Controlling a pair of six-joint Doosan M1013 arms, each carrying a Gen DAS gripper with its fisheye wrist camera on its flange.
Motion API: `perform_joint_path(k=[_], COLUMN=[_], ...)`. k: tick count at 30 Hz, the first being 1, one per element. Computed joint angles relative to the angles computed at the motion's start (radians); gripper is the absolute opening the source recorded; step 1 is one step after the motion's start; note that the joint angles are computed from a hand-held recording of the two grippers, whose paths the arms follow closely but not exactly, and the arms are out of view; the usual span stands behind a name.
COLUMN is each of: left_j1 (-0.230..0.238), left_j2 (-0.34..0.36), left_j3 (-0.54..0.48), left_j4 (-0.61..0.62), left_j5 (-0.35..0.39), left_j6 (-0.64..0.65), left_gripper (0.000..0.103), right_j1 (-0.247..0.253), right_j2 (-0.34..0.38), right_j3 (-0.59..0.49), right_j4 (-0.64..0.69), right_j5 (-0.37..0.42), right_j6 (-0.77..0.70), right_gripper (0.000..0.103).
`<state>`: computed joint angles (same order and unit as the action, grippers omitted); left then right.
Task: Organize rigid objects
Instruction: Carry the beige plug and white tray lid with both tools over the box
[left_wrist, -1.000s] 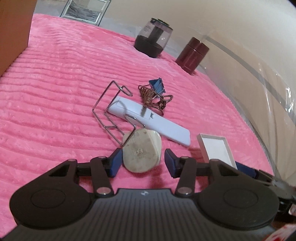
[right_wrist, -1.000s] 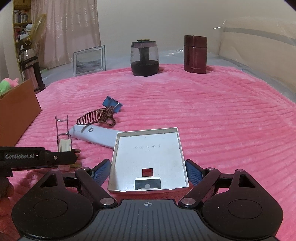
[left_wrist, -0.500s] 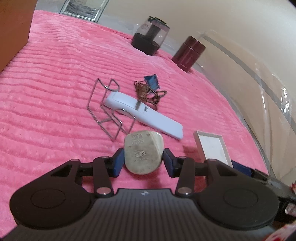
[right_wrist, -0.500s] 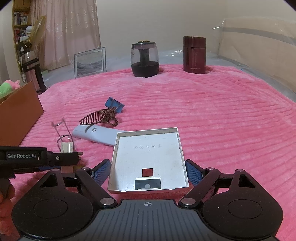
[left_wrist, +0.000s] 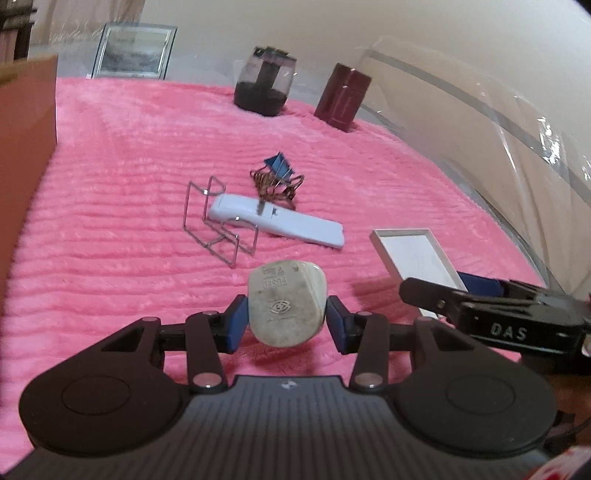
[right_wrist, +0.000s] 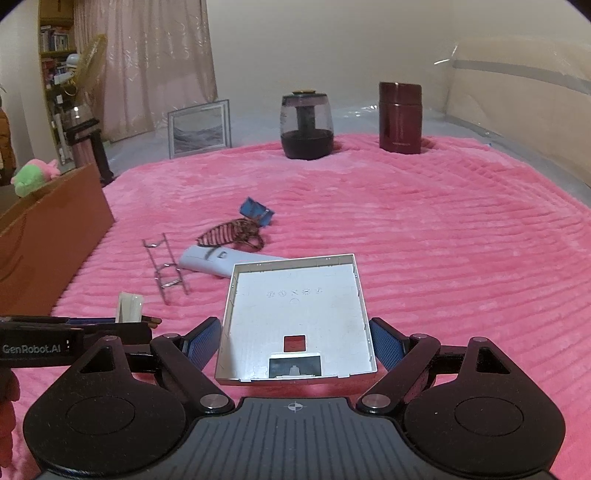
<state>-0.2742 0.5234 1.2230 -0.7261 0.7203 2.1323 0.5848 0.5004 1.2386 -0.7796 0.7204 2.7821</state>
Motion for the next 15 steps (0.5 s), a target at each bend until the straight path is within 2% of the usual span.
perform_joint_path(k=[9, 15], left_j1=[0.034, 0.079], left_j2=[-0.069, -0.101], left_j3=[0.021, -0.002], left_j4=[-0.036, -0.032], left_j5=[0.017, 0.022], left_j6=[0.088, 0.113], left_gripper=[0.04, 0.04], right_j1=[0.018, 0.023], right_j2=[-0.003, 0.027], right_j3=[-0.048, -0.14], right_j4=[0.017, 0.103], right_j5=[-0.049, -0.107], right_j6=[-0.051, -0.175], right_gripper=[0.083, 0.083])
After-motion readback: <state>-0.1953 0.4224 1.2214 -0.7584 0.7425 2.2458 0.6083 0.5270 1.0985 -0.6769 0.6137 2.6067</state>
